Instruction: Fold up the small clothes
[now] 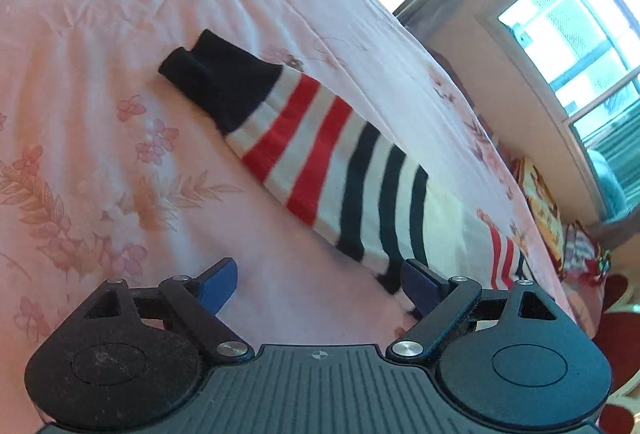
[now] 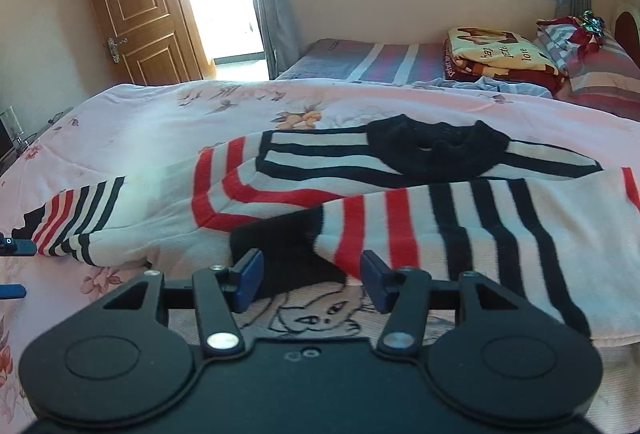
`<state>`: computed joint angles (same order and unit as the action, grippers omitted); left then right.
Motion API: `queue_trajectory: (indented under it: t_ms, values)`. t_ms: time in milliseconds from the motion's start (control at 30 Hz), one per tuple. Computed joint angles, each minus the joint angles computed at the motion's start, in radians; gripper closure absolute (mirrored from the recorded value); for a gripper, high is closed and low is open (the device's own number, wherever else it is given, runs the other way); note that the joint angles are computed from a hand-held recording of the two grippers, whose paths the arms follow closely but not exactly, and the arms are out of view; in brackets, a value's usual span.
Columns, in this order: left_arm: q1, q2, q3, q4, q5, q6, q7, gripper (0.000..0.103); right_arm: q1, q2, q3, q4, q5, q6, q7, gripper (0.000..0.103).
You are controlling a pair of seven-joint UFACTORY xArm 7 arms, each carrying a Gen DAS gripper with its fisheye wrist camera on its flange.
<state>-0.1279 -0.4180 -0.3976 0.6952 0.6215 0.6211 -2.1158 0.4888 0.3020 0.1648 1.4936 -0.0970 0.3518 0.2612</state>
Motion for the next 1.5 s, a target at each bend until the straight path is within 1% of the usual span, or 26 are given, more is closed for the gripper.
queue_trajectory:
  t_ms: [67, 167, 233, 333, 400, 467, 533, 633, 667, 700, 800, 867, 900, 933, 967, 1000, 1033, 1100, 1200, 1233, 1267, 1300, 1333, 1367, 1433, 1500]
  values:
    - [0.047, -0.024, 0.011, -0.054, 0.057, -0.092, -0.057, 0.015, 0.032, 0.028, -0.013, 0.043, -0.03, 0.024, 0.039, 0.049]
    - [0.136, -0.01, 0.005, -0.077, 0.143, -0.186, -0.104, 0.016, 0.087, 0.082, -0.04, 0.121, -0.093, 0.063, 0.101, 0.049]
    - [0.202, 0.012, -0.011, -0.073, 0.212, -0.228, -0.158, 0.024, 0.115, 0.113, -0.058, 0.165, -0.129, 0.087, 0.139, 0.048]
    - [0.262, 0.04, -0.016, -0.072, 0.31, -0.265, -0.22, 0.047, 0.141, 0.158, -0.078, 0.226, -0.16, 0.118, 0.196, 0.047]
    - [0.29, 0.065, -0.009, -0.07, 0.379, -0.296, -0.277, 0.073, 0.154, 0.176, -0.088, 0.249, -0.18, 0.129, 0.223, 0.046]
    - [0.311, 0.087, 0.001, -0.066, 0.451, -0.326, -0.364, 0.084, 0.169, 0.201, -0.1, 0.283, -0.203, 0.147, 0.244, 0.046]
    - [0.301, 0.096, 0.018, -0.056, 0.49, -0.331, -0.393, 0.084, 0.186, 0.221, -0.116, 0.311, -0.231, 0.164, 0.27, 0.046]
    - [0.27, 0.087, 0.038, -0.028, 0.56, -0.308, -0.368, 0.084, 0.212, 0.229, -0.144, 0.322, -0.285, 0.165, 0.315, 0.047]
    - [0.261, 0.091, 0.042, -0.005, 0.588, -0.297, -0.353, 0.084, 0.216, 0.235, -0.144, 0.326, -0.296, 0.181, 0.319, 0.046]
    - [0.252, 0.105, 0.045, 0.026, 0.618, -0.288, -0.338, 0.084, 0.204, 0.25, -0.124, 0.337, -0.282, 0.211, 0.3, 0.046]
    - [0.218, 0.169, 0.045, 0.153, 0.718, -0.265, -0.27, 0.084, 0.245, 0.259, -0.155, 0.326, -0.373, 0.205, 0.287, 0.042]
    - [0.186, 0.235, 0.043, 0.253, 0.776, -0.269, -0.212, 0.084, 0.218, 0.256, -0.128, 0.332, -0.33, 0.209, 0.284, 0.043]
    - [0.166, 0.276, 0.042, 0.309, 0.797, -0.277, -0.178, 0.084, 0.185, 0.242, -0.1, 0.314, -0.277, 0.181, 0.282, 0.043]
    - [0.144, 0.323, 0.041, 0.37, 0.811, -0.288, -0.134, 0.084, 0.156, 0.217, -0.081, 0.281, -0.227, 0.145, 0.291, 0.046]
    - [0.119, 0.376, 0.037, 0.434, 0.815, -0.294, -0.087, 0.084, 0.146, 0.192, -0.081, 0.248, -0.206, 0.119, 0.307, 0.045]
    - [0.092, 0.435, 0.034, 0.503, 0.81, -0.308, -0.033, 0.084, 0.148, 0.164, -0.097, 0.213, -0.212, 0.096, 0.335, 0.045]
    - [0.066, 0.498, 0.03, 0.572, 0.784, -0.326, 0.032, 0.084, 0.15, 0.132, -0.114, 0.177, -0.227, 0.079, 0.362, 0.044]
    - [0.01, 0.621, 0.013, 0.699, 0.714, -0.34, 0.177, 0.084, 0.126, 0.074, -0.117, 0.108, -0.232, 0.058, 0.38, 0.042]
    - [-0.059, 0.831, -0.041, 0.895, 0.54, -0.317, 0.422, 0.084, 0.059, -0.019, -0.1, -0.009, -0.201, 0.017, 0.393, 0.04]
    - [-0.058, 0.894, -0.096, 0.951, 0.473, -0.273, 0.509, 0.084, 0.038, -0.049, -0.098, -0.048, -0.194, 0.01, 0.401, 0.039]
    - [-0.071, 0.921, -0.11, 0.969, 0.423, -0.254, 0.553, 0.084, 0.011, -0.073, -0.086, -0.08, -0.171, 0.005, 0.392, 0.039]
    - [-0.103, 0.922, -0.081, 0.973, 0.397, -0.252, 0.556, 0.084, -0.019, -0.093, -0.067, -0.108, -0.127, 0.004, 0.371, 0.039]
    - [-0.149, 0.888, -0.037, 0.941, 0.407, -0.238, 0.517, 0.084, -0.056, -0.111, -0.04, -0.133, -0.055, 0.002, 0.33, 0.038]
    - [-0.162, 0.866, -0.031, 0.929, 0.421, -0.199, 0.502, 0.084, -0.082, -0.125, -0.023, -0.156, 0.001, -0.012, 0.301, 0.038]
    - [-0.181, 0.786, -0.001, 0.862, 0.402, -0.142, 0.485, 0.083, -0.108, -0.138, -0.003, -0.178, 0.068, -0.03, 0.257, 0.038]
    - [-0.182, 0.717, 0.027, 0.807, 0.359, -0.075, 0.497, 0.083, -0.124, -0.123, 0.021, -0.163, 0.131, -0.04, 0.195, 0.039]
